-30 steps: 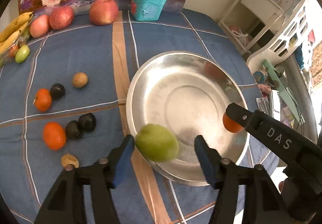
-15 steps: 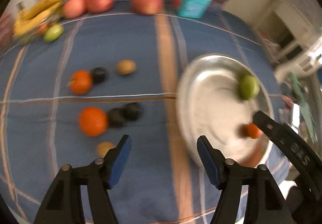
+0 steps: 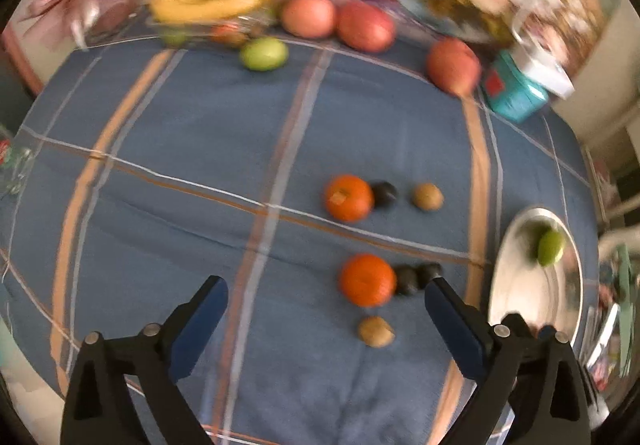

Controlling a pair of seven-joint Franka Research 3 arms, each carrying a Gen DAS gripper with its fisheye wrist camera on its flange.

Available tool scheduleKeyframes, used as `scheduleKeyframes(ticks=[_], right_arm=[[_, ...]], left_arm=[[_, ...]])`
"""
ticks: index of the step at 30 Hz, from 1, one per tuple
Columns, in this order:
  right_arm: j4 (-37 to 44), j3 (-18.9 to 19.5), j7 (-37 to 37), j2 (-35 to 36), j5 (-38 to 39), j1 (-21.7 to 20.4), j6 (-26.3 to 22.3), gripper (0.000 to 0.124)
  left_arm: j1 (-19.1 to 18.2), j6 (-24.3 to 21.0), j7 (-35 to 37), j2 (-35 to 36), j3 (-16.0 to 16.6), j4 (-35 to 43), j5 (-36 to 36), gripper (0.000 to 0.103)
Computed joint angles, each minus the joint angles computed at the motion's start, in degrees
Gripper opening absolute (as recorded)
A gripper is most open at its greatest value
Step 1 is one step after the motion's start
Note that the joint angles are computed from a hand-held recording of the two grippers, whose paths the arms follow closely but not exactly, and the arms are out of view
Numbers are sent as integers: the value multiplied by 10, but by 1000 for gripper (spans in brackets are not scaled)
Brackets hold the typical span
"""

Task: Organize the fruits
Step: 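Drop the pear and tomato into the steel plate from both grippers, then move the left gripper to the tangerine and close on it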

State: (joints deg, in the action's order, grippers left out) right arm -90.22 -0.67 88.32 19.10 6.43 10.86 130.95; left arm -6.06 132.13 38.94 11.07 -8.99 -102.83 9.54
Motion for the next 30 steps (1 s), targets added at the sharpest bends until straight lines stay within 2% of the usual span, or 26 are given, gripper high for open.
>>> scheduleKeyframes(ticks=[6, 11, 13, 21, 22, 24, 26, 30], right_arm=[[-21, 9, -15, -18, 8, 8, 26, 68], [-28, 10, -9, -25, 23, 8, 52, 71], [-28, 9, -6, -26, 26, 7, 56, 77], [-28, 8, 0, -23, 24, 8, 54, 77], [-31, 7, 3, -25, 20, 9, 58, 79], [-35, -4, 30, -25, -17, 21, 65, 103], [-36, -9, 44, -24, -43, 25, 64, 103], [-32, -8, 58, -19, -49, 21, 54, 103]], left_arm=[[17, 17, -34, -42, 15, -46, 11, 103], [24, 19, -54, -47, 19, -49, 35, 103], [26, 19, -55, -51, 18, -53, 39, 103], [26, 21, -37, -43, 13, -47, 34, 103], [25, 20, -35, -41, 13, -45, 35, 103], [24, 14, -26, -34, 12, -42, 31, 103], [24, 14, -17, -27, 10, -39, 18, 103], [24, 24, -3, -14, 7, -38, 0, 103]])
